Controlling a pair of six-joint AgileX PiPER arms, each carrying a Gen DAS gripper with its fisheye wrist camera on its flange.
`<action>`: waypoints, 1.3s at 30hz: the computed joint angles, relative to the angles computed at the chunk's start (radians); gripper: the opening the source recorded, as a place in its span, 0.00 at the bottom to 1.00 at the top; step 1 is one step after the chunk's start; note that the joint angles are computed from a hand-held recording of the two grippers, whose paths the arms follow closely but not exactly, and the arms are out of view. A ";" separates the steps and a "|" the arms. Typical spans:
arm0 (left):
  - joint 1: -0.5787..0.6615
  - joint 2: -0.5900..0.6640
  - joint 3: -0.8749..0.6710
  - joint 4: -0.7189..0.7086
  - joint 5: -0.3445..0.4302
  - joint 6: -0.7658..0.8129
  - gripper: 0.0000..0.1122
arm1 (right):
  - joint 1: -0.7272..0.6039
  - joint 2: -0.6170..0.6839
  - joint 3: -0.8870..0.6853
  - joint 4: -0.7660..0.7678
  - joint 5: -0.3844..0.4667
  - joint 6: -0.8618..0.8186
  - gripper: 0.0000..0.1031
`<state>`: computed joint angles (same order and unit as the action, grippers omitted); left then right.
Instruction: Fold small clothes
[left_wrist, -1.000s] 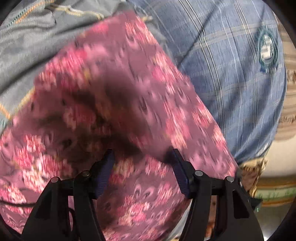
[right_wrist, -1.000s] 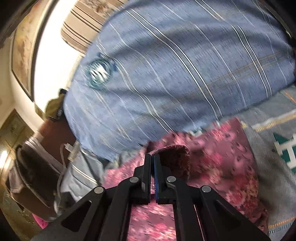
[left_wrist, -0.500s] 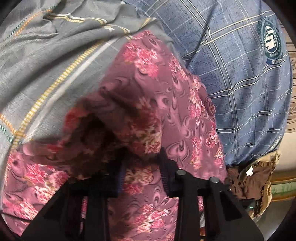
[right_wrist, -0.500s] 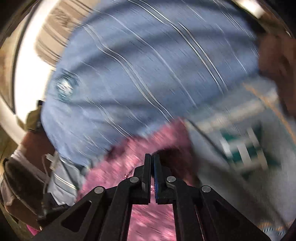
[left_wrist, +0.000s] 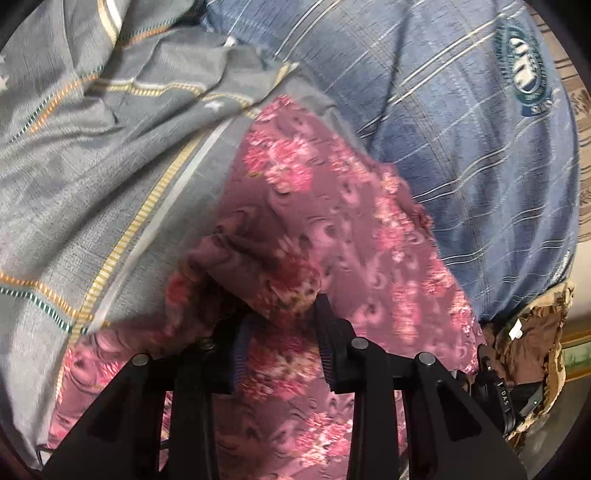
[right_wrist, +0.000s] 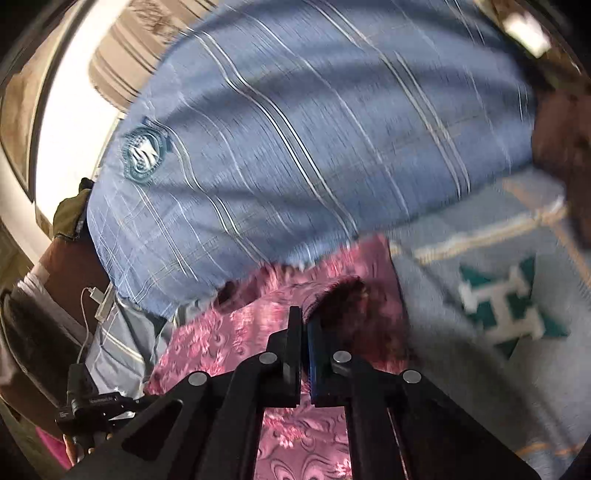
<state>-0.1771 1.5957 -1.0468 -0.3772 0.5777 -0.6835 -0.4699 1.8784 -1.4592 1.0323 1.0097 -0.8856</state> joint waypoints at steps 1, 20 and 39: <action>0.015 0.010 0.006 -0.047 -0.001 0.046 0.25 | 0.021 0.007 -0.002 -0.064 -0.040 0.024 0.02; 0.212 -0.320 0.241 -0.107 0.132 0.314 0.39 | -0.155 -0.242 0.359 -0.177 0.052 -0.141 0.30; 0.267 0.169 -0.315 -0.139 0.386 0.571 0.56 | 0.006 -0.193 0.266 -0.139 0.047 -0.026 0.32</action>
<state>0.0904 1.7649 -1.3613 -0.5167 0.9638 -0.1128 -0.4642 1.6854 -1.1928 0.8930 1.0571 -0.9118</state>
